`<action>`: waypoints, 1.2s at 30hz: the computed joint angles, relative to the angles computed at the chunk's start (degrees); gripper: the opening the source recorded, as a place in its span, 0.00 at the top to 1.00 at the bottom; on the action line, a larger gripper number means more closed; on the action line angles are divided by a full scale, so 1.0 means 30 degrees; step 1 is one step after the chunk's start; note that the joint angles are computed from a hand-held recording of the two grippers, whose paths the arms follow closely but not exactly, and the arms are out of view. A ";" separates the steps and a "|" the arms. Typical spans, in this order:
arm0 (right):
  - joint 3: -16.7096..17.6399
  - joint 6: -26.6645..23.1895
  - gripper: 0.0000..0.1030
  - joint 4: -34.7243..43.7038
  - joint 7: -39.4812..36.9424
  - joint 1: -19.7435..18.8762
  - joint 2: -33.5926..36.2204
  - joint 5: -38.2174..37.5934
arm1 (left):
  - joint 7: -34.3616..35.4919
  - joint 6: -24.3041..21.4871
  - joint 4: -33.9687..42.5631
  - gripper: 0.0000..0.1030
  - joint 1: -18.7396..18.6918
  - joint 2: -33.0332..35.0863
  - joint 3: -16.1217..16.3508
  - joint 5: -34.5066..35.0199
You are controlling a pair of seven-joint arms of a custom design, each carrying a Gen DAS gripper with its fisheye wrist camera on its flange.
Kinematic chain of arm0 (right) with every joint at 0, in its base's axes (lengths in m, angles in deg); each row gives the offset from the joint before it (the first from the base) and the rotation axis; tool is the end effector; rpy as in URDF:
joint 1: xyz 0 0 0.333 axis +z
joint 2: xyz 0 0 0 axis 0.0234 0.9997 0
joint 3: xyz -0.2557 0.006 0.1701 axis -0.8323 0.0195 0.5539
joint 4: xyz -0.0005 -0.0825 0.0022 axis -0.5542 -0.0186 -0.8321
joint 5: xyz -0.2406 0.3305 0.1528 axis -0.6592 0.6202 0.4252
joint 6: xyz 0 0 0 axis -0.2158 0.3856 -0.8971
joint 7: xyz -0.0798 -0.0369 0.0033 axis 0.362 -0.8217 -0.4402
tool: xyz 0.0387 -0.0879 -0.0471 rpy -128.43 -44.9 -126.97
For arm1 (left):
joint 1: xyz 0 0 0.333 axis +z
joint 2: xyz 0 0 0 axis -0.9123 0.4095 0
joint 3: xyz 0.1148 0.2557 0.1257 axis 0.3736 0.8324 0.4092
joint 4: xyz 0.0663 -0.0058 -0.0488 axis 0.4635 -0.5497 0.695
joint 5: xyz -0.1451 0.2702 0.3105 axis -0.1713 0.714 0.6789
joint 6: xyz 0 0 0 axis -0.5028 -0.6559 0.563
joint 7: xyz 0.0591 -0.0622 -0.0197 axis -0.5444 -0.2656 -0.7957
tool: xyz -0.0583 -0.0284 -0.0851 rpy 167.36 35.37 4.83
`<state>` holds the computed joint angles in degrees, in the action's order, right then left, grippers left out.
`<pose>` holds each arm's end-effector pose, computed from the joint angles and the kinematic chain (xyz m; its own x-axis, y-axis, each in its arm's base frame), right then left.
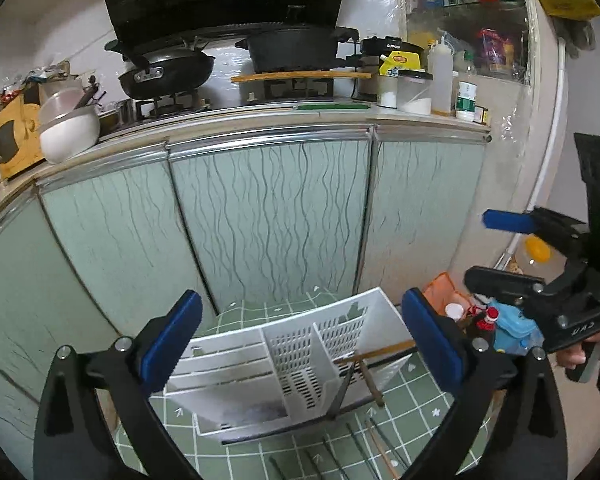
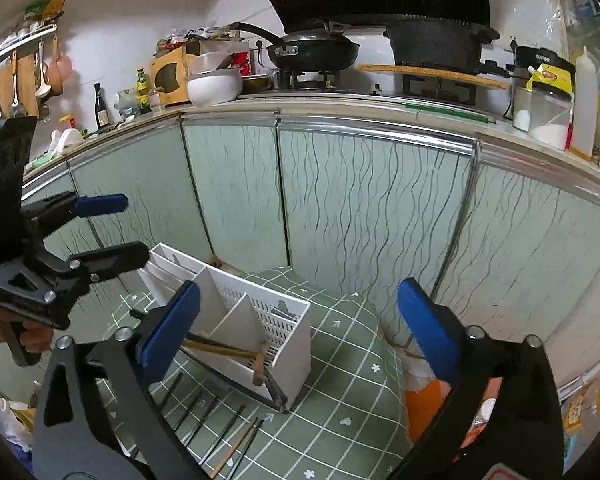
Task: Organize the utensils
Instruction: 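Insert both chopsticks into the white holder and open both grippers, then withdraw both grippers from the holder back over the chopstick row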
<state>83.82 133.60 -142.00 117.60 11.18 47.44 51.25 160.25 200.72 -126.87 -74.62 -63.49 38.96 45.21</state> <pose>0.6044 0.0424 0.7041 0.2535 -0.9666 -0.0386 -0.4874 -0.0931 -0.8682 0.6298 -0.2134 0.7110 -0.4830 -0.8748 -0.0377 -0.4468 0.2833 -0.8486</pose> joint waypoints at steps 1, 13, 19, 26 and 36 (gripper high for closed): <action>0.0016 -0.0016 0.08 -0.0161 0.0051 -0.0016 -0.0160 -0.0044 | -0.0014 0.0136 -0.0321 0.04 0.0015 -0.0268 0.0017 -0.0029; 0.0183 0.0567 0.08 -0.2870 0.2399 0.0145 -0.3033 -0.2964 | 0.0061 0.1091 -0.3801 0.04 0.0016 -0.3622 0.0312 -0.1104; -0.0154 0.0683 0.08 -0.4920 0.3152 0.0771 -0.5027 -0.3795 | -0.0776 0.1728 -0.6047 0.04 0.0308 -0.5624 0.0265 -0.0693; -0.0159 0.0875 0.08 -0.7396 0.4320 0.1120 -0.7259 -0.5039 | -0.1671 0.2162 -0.8964 0.04 0.0506 -0.8209 0.0384 -0.0305; 0.0996 0.1275 0.08 -1.0577 0.7270 0.0141 -0.9670 -0.8052 | -0.2334 0.2790 -1.2962 0.04 0.0508 -1.1330 0.0404 0.0072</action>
<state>86.81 137.43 -173.73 139.41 11.60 18.43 27.10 153.25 209.09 -165.76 -73.10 -97.48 40.17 45.43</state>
